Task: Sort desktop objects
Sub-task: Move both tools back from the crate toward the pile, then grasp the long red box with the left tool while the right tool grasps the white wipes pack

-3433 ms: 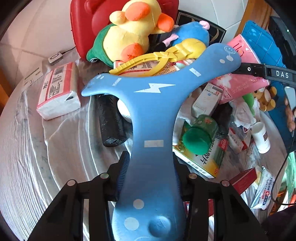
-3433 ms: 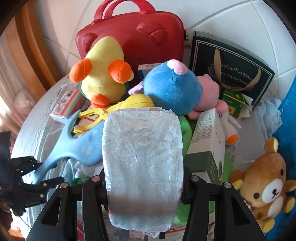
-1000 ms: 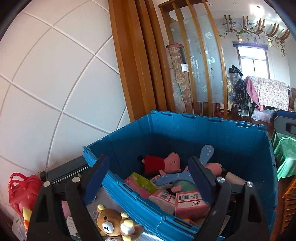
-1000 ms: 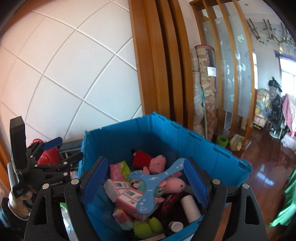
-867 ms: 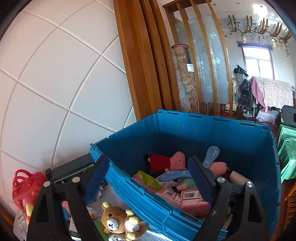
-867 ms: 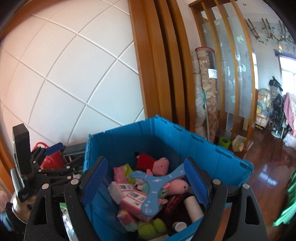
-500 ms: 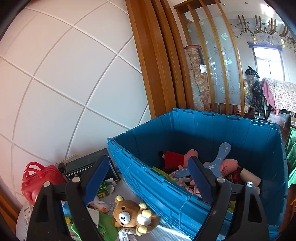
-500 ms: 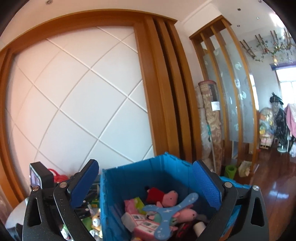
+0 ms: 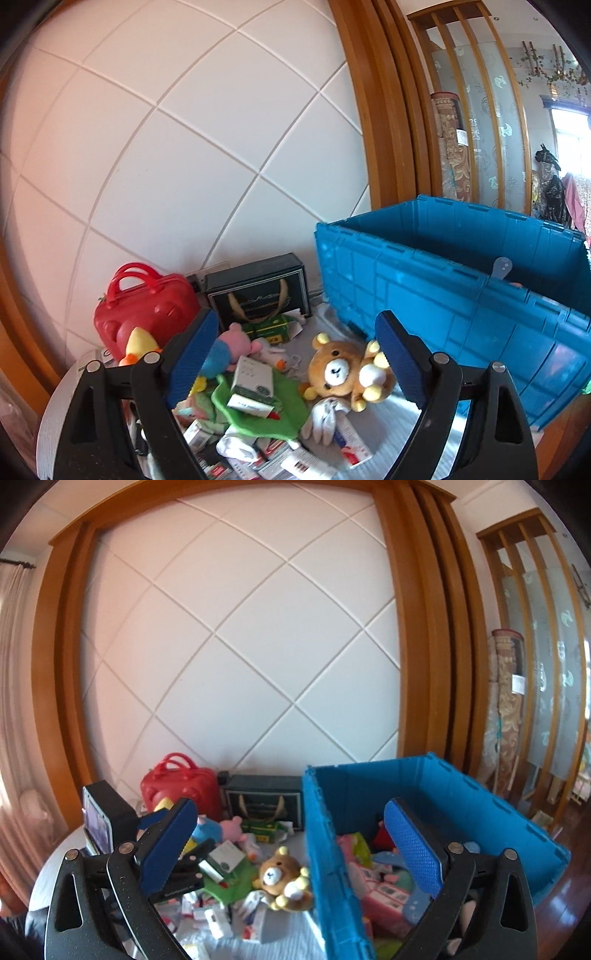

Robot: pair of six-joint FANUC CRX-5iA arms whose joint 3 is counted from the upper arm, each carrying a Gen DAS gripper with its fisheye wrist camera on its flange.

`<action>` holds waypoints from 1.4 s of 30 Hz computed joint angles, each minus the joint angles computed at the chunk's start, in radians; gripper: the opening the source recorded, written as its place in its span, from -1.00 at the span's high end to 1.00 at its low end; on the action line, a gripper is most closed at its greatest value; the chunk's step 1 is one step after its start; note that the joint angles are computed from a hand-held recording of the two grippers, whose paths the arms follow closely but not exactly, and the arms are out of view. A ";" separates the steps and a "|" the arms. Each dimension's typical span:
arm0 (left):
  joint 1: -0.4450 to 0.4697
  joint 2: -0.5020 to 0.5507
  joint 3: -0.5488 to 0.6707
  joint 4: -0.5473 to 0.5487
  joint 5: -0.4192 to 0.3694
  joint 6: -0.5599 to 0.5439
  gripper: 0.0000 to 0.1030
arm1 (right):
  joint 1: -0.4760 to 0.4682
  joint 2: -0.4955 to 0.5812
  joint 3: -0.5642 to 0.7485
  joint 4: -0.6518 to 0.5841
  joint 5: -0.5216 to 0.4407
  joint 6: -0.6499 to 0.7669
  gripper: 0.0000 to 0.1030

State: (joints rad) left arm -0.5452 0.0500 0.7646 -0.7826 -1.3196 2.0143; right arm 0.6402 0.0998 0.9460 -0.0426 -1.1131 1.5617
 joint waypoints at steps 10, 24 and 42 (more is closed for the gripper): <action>0.224 -0.377 -0.423 0.067 -0.045 -0.139 -0.70 | 0.294 -0.028 -0.183 0.174 0.072 -0.135 -1.00; 0.653 -0.553 -0.844 0.594 0.105 -0.527 -0.70 | 0.385 0.008 -0.445 0.094 -0.235 -0.336 -0.96; 0.936 -0.437 -1.070 1.162 0.092 -1.494 -0.48 | 0.484 0.056 -0.663 0.248 -0.229 -0.941 -0.46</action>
State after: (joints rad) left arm 0.3907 -0.3867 -0.3054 0.3796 -1.2272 0.5199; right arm 1.1241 0.1560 0.2825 0.2054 -1.3421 0.6209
